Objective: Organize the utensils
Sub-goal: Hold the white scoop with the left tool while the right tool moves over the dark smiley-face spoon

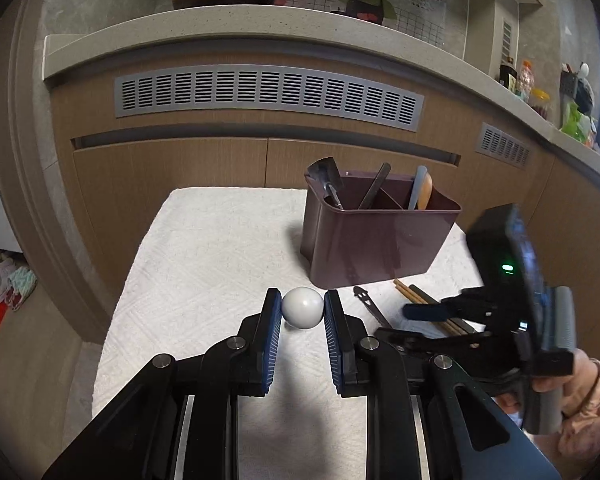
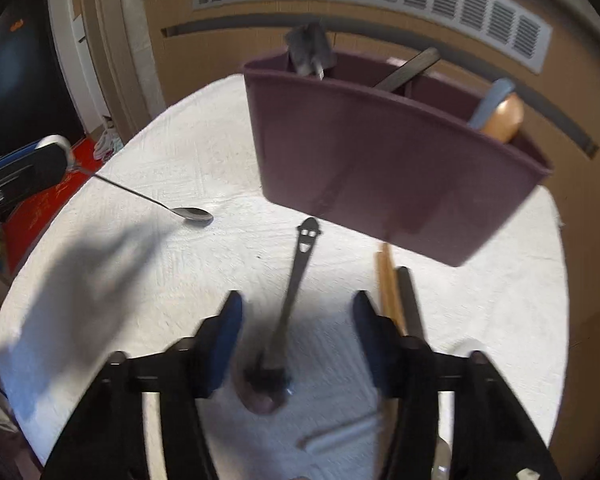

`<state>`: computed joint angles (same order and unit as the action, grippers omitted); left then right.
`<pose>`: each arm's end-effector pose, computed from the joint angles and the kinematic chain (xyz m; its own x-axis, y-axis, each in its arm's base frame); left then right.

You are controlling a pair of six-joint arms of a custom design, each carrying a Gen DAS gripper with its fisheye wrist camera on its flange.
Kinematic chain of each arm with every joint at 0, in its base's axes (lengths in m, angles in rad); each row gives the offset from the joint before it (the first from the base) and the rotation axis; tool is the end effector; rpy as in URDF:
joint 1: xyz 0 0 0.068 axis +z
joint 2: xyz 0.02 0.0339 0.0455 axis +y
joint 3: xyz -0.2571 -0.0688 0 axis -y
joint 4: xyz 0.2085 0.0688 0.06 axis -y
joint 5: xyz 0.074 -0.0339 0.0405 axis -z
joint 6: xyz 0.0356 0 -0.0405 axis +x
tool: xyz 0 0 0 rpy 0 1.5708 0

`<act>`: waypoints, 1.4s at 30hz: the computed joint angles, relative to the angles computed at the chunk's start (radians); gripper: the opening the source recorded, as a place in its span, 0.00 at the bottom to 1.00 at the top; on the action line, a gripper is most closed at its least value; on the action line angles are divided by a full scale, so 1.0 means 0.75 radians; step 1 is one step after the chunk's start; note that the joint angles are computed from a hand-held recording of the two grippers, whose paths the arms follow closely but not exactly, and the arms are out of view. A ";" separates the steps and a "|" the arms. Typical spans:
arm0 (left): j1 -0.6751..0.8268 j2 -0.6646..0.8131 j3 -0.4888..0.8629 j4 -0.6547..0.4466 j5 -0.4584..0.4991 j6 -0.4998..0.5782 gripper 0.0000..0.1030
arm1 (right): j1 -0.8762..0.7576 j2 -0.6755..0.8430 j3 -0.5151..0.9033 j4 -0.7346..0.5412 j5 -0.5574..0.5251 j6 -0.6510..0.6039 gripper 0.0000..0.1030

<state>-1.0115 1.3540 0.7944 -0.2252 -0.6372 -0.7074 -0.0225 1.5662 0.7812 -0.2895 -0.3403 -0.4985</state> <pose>0.1484 -0.1971 0.2322 -0.5826 -0.0537 -0.8110 0.1044 0.9846 -0.1402 0.2601 0.0060 0.1711 -0.7063 -0.4349 -0.5585 -0.5412 0.8403 0.0301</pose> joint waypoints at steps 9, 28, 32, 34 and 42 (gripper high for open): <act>0.007 -0.022 -0.022 0.033 0.043 0.002 0.22 | 0.066 0.040 0.026 0.008 0.057 0.070 0.06; -0.200 0.023 0.225 -0.227 -0.104 -0.088 0.22 | -0.597 -0.403 0.003 -0.398 -0.412 -0.357 0.05; -0.191 0.009 0.213 -0.228 -0.068 -0.108 0.22 | -0.570 -0.272 -0.023 -0.425 -0.373 -0.456 0.22; -0.187 0.000 0.200 -0.217 -0.060 -0.103 0.22 | -0.574 -0.242 -0.061 -0.423 -0.370 -0.500 0.23; -0.187 -0.015 0.165 -0.190 -0.056 -0.106 0.22 | -0.638 -0.210 -0.200 -0.434 -0.390 -0.539 0.26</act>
